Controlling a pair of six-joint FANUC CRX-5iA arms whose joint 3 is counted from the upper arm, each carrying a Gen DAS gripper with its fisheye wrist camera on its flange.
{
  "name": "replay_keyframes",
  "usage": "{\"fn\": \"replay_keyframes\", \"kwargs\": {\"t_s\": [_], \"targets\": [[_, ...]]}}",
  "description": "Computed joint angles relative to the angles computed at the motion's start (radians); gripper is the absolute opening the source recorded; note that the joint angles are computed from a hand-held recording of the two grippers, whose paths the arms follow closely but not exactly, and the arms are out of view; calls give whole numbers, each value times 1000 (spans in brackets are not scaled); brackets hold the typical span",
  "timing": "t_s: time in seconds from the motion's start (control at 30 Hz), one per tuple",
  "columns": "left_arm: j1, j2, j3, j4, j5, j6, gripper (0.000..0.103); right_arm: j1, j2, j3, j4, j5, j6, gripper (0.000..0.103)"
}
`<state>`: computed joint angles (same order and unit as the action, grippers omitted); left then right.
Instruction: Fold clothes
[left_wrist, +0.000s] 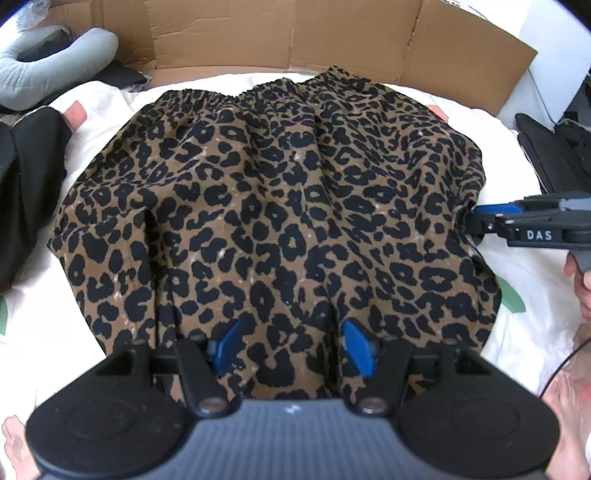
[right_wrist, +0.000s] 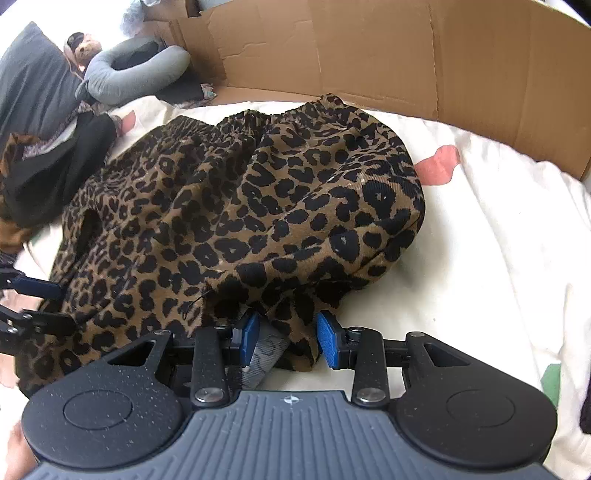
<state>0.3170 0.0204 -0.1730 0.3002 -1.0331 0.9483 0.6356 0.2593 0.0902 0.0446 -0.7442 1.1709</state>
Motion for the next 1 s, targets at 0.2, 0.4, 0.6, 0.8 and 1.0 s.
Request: {"fn": "replay_keyframes", "kwargs": {"t_s": [0.2,0.4,0.6,0.8,1.0], "targets": [[9,-21,-16,21,-26,-11,65,19,-20,-42,46,17,-36,42],[14,-36,-27,37,-49,-22,61,51,-19,-76,153,27,-106,43],[25,-40,-31,64,-69,-44,54,53,-39,-132,263,66,-201,32],[33,-38,-31,85,-92,-54,48,41,-75,-171,302,68,-244,1],[41,-38,-35,100,-117,-67,44,31,-128,-218,362,67,-332,0]]}}
